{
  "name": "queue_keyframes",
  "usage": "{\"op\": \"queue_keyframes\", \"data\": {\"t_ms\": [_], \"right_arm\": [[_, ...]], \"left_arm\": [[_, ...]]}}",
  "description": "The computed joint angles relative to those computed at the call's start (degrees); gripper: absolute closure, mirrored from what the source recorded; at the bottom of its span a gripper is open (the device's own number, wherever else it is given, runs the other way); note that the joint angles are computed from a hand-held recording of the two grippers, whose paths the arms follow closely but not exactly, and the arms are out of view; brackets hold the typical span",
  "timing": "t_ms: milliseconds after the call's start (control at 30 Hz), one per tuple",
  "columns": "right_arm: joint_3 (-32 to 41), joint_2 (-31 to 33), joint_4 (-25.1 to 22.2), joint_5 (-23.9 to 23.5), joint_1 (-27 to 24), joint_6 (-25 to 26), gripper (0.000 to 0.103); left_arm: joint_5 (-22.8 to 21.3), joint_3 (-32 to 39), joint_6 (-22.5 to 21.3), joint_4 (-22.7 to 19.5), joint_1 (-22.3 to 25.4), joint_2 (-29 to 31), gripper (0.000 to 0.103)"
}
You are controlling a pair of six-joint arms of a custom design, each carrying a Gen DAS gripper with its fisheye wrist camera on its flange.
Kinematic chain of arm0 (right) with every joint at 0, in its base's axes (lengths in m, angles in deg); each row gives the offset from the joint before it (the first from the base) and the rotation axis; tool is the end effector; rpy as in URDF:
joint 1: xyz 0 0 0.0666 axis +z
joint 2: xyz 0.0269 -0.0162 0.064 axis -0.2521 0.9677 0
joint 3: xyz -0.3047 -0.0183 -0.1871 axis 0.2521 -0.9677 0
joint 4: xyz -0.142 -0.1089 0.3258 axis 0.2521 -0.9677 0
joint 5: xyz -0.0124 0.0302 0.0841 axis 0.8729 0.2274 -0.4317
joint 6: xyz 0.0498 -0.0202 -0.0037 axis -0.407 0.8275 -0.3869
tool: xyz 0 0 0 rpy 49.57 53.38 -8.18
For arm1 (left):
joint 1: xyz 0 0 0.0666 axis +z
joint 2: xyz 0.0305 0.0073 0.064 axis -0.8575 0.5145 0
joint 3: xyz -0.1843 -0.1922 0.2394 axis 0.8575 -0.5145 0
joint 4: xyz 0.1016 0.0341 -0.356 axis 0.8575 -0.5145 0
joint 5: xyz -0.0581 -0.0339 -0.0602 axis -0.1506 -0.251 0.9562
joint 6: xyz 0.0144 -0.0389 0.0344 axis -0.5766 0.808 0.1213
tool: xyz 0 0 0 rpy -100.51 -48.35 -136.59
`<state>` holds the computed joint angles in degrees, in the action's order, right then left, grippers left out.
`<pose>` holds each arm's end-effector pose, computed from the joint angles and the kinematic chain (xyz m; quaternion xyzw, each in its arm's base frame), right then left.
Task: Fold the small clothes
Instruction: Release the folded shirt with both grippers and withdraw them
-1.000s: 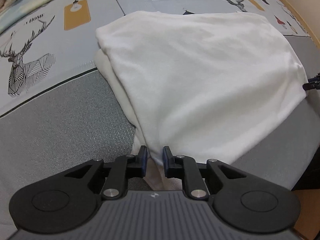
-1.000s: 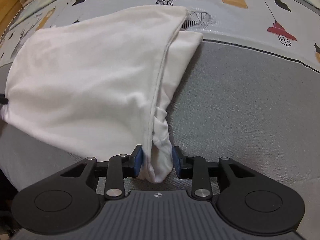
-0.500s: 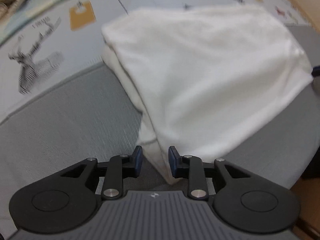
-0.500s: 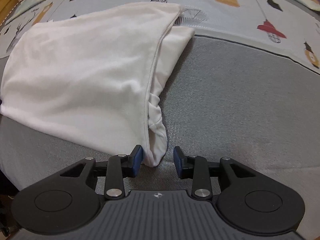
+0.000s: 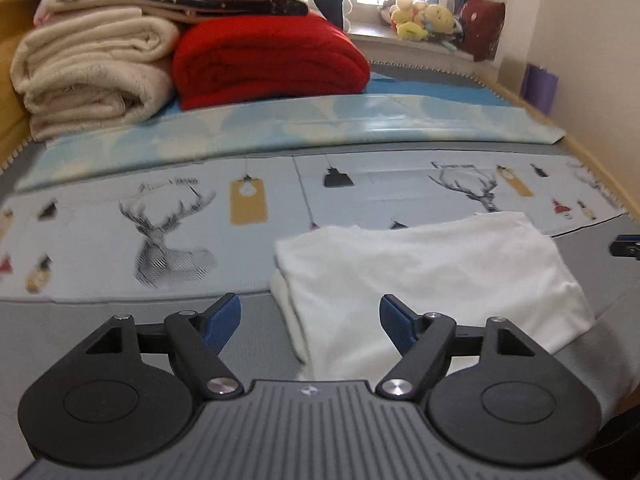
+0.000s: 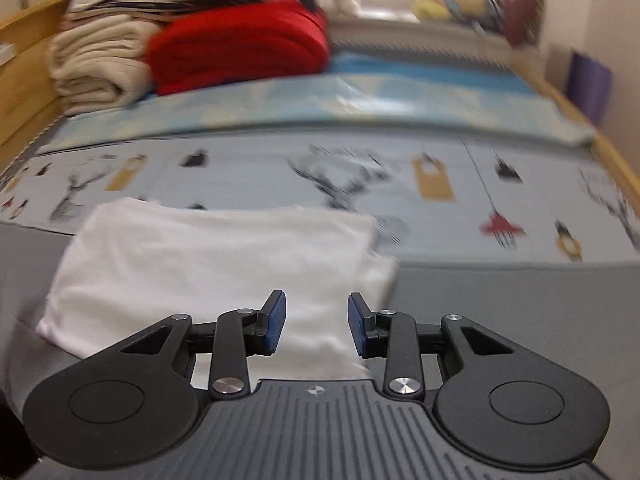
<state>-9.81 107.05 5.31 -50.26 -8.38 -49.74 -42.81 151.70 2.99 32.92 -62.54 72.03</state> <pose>0.3685 0.0307 0.3921 0.1334 0.9150 -0.0404 0.3786 0.6004 -0.0510 0.3854 0.2734 0.8835 -0.1276 0.3583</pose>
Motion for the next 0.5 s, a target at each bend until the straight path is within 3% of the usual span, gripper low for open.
{"op": "queue_keyframes", "data": {"t_ms": [33, 67, 167, 300, 500], "right_arm": [[0.40, 0.62, 0.83, 0.83, 1.54, 0.04, 0.068], [1.30, 1.55, 1.27, 1.62, 2.91, -0.01, 0.068], [3.44, 4.06, 3.48, 4.20, 6.25, -1.09, 0.068], [6.99, 8.72, 5.07, 8.47, 10.48, -5.55, 0.068], [14.45, 19.28, -0.50, 11.35, 15.32, -5.56, 0.070]], "left_arm": [[-1.18, 2.48, -0.10, -4.40, -0.42, 1.68, 0.022], [-1.15, 3.50, 0.88, -6.23, -0.69, 2.40, 0.022], [-0.27, 4.72, 3.40, -5.63, -0.90, 3.69, 0.021], [-2.56, 9.99, 7.16, -9.54, -0.80, 7.70, 0.021], [-6.39, 15.36, 9.54, -11.77, 0.30, 11.55, 0.021]]}}
